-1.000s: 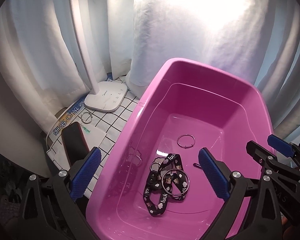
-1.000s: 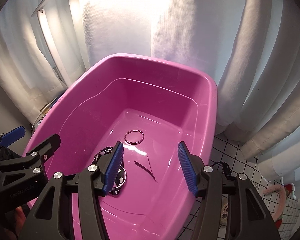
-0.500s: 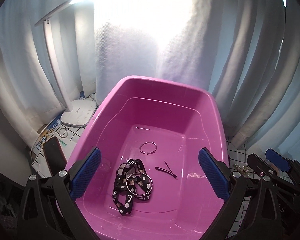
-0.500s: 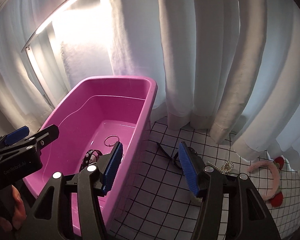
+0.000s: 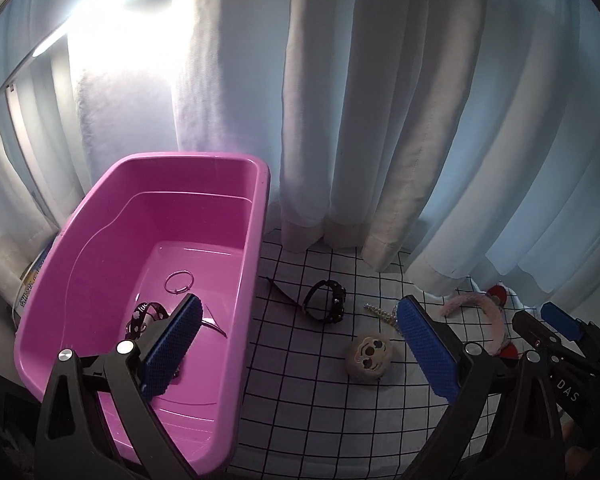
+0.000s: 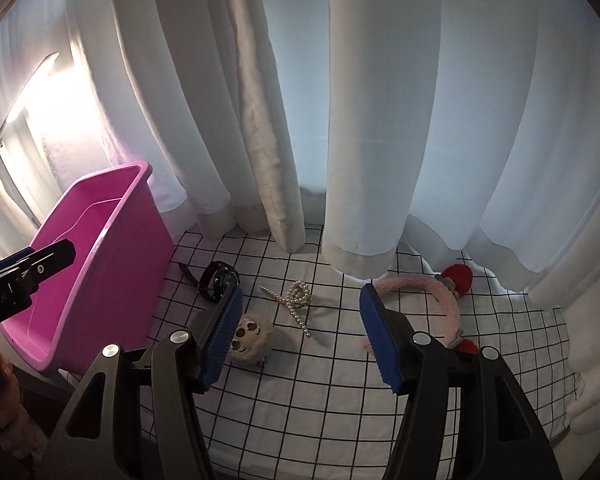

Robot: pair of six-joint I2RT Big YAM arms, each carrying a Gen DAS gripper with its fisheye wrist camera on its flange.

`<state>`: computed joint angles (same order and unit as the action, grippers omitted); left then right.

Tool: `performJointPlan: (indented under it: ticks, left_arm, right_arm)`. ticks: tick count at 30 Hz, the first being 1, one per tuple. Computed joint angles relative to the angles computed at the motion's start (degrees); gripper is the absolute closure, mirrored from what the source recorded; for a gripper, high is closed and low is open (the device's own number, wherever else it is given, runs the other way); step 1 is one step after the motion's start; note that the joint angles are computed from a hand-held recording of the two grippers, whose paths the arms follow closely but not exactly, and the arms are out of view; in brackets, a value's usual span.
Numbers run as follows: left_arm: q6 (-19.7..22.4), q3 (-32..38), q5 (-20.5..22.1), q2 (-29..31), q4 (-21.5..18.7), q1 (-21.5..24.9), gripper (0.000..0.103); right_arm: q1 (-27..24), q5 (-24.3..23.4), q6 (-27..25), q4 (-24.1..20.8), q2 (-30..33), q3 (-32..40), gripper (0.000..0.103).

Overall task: Organize jewelry
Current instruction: 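Move the left tool to the plush sloth pouch while the right tool approaches the pink headband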

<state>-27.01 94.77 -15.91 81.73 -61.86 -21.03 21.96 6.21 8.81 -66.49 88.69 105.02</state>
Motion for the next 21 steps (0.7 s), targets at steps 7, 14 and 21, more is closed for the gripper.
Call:
performJointPlan:
  ticks: [7,14,21]
  left_arm:
    - [-11.12,3.26,-5.64,5.12,-2.59,-6.04,0.007]
    - [-19.41,3.46,-9.62,9.56,-5.03,-9.73,0.007]
    - [-21.21,1.49,-9.58,13.5,-5.49,-10.23,0.007]
  right_arm:
    - [-7.74,-9.91,-10.38,-0.47,3.21,0.56,0.045]
    - [-14.8,-13.27,-16.03,-2.01,7.15,1.64,0.045]
    - [-18.97,-12.04,-17.46,-1.98,9.29,-0.86,0.045]
